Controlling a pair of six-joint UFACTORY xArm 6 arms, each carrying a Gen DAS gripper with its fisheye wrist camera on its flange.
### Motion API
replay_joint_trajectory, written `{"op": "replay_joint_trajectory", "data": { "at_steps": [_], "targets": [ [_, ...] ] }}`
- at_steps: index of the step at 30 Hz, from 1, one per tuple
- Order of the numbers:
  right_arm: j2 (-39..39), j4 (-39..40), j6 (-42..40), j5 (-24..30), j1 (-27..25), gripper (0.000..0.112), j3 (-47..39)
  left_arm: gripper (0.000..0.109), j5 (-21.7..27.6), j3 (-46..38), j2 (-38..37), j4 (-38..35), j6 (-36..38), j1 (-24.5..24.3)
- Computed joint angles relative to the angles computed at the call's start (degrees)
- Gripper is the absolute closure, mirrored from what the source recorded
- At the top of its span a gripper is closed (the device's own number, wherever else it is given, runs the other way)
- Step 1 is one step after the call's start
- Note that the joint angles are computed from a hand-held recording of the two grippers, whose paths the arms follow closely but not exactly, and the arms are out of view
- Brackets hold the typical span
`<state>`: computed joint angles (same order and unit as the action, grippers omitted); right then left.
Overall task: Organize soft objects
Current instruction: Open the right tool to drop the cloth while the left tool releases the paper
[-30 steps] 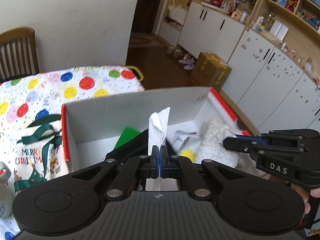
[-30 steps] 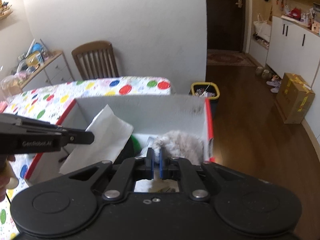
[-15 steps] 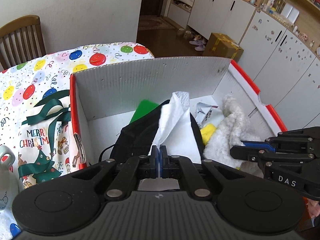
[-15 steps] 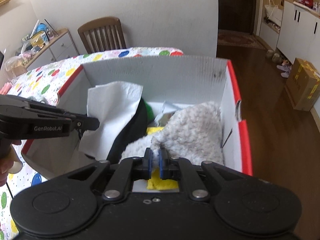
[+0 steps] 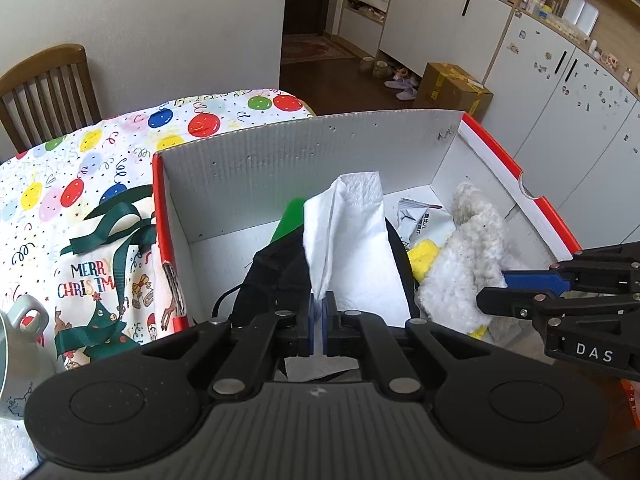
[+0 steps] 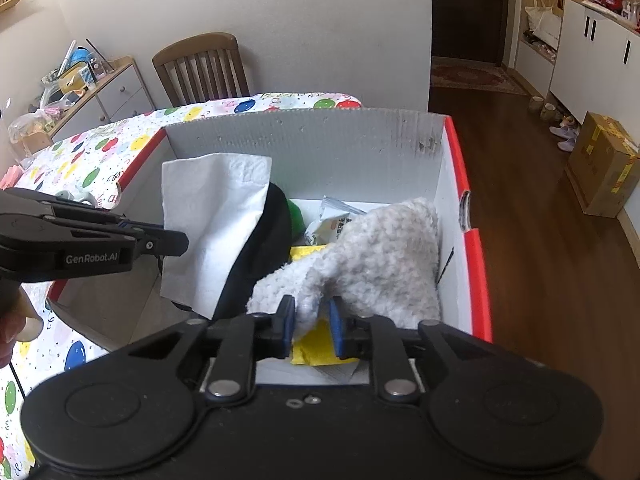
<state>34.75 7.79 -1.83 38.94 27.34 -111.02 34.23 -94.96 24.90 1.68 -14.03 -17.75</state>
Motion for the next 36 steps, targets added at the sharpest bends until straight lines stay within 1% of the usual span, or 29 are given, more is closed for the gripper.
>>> {"op": "replay_joint_trajectory", "data": {
  "at_steps": [3,5,7,11,13,15,21,23,29,36],
  "targets": [
    [-0.96,-0.27,-0.11,-1.00,0.08,0.083,1.07,0.105,-0.50,0.88,-0.89,0.77,-0.63,-0.11],
    [-1.97,-0.05,-0.60,-2.36,0.14,0.069,2.42,0.105,-1.03,1.74,-1.71,1.12,-1.00,-0.17],
    [-2.91,0.25,-1.03,-3.25,0.16,0.063,3.50,0.105,-1.38,2.59,-2.60,1.19,-1.29,-0.21],
    [-4.85,1.01,-2.07,-4.12,0.26,0.058,5.39,0.105,-2.93,5.41,-5.19,3.26,-3.22,-0.34],
    [-5.88,1.34,-2.42,-4.45,0.39,0.055,6.26,0.105,-4.06,7.25,-6.83,2.71,-2.96,-0.27],
    [-7.22,1.21,-2.37,-5.53,0.60,0.050,7.70,0.105,-5.46,9.50,-8.81,3.15,-3.54,-0.17],
    [-10.94,2.59,-3.86,-7.65,1.66,0.043,11.17,0.105,-10.08,17.04,-15.71,3.42,-4.16,-0.01],
    [-11.91,2.67,-4.11,-8.51,2.36,0.038,12.06,0.105,-11.21,19.60,-18.23,3.46,-4.75,0.12],
    [-13.96,2.66,-4.68,-10.96,5.05,0.034,13.82,0.105,-14.67,27.19,-25.53,5.05,-6.73,1.08],
    [-13.94,1.72,-3.24,-12.90,8.50,0.031,12.96,0.105,-17.35,35.51,-33.50,3.92,-5.85,3.12]
  ]
}}
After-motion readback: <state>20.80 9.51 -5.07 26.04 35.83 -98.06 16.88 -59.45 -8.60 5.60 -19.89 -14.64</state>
